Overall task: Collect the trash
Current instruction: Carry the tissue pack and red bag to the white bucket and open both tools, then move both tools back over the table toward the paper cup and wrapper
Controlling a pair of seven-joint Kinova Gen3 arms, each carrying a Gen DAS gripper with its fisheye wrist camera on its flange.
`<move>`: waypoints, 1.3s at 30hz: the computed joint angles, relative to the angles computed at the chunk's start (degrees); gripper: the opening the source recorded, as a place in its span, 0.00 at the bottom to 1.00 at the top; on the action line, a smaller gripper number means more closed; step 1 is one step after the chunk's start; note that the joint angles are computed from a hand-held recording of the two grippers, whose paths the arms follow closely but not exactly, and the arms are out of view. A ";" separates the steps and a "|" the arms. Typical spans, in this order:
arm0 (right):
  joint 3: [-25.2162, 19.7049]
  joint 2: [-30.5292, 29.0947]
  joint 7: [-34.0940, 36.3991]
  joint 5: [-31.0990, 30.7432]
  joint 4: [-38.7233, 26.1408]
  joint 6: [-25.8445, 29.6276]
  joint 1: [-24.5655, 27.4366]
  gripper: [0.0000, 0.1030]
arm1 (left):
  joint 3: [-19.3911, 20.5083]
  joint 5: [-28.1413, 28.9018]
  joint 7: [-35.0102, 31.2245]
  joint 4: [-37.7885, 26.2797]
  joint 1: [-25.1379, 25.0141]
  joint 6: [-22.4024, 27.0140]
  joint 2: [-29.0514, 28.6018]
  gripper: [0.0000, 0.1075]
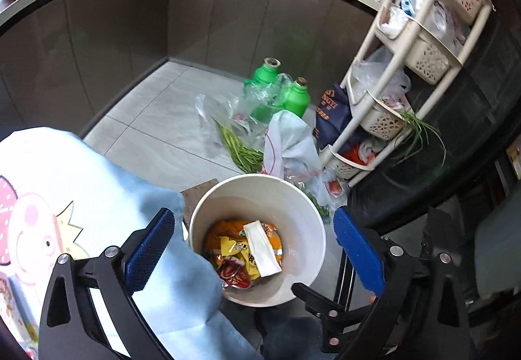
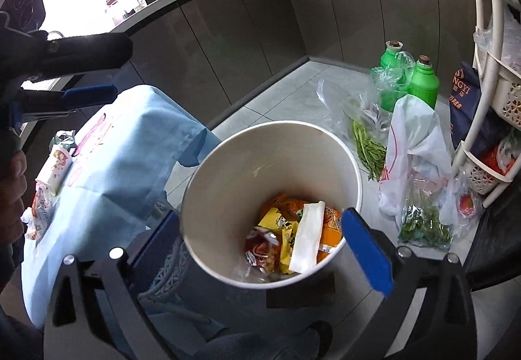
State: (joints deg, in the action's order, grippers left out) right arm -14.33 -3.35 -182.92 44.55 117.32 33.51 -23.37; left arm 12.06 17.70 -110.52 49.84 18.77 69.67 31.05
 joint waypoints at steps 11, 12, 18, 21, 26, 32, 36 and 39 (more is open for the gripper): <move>-3.13 -2.78 2.31 -1.93 -6.67 8.94 -1.54 0.97 | -1.04 0.55 1.96 4.76 -3.06 -0.42 -7.50 0.88; -3.73 -2.95 2.38 -1.61 -7.57 9.97 -1.75 0.97 | -1.10 1.05 1.93 5.59 -3.88 -0.48 -8.76 0.88; -6.88 -2.69 4.75 0.20 -13.82 16.51 -4.53 0.97 | -2.76 1.93 2.21 10.48 -7.88 -0.68 -15.63 0.88; -7.74 -1.91 5.96 1.39 -16.84 18.55 -6.56 0.97 | -3.94 3.31 2.03 12.72 -10.84 0.38 -18.57 0.88; -8.23 0.74 7.36 4.07 -22.05 21.59 -10.81 0.97 | -6.85 5.13 0.66 17.06 -16.17 1.37 -23.06 0.88; -6.31 5.50 10.78 4.56 -28.85 22.46 -16.29 0.97 | -11.19 7.40 -2.16 22.06 -22.97 2.01 -26.47 0.88; -4.41 9.44 16.44 1.92 -34.06 22.09 -19.45 0.97 | -13.86 8.06 -3.58 24.34 -27.30 2.77 -27.18 0.88; -3.10 12.92 19.80 -0.97 -38.50 21.55 -21.38 0.97 | -15.47 8.83 -4.98 26.12 -30.32 2.89 -27.47 0.88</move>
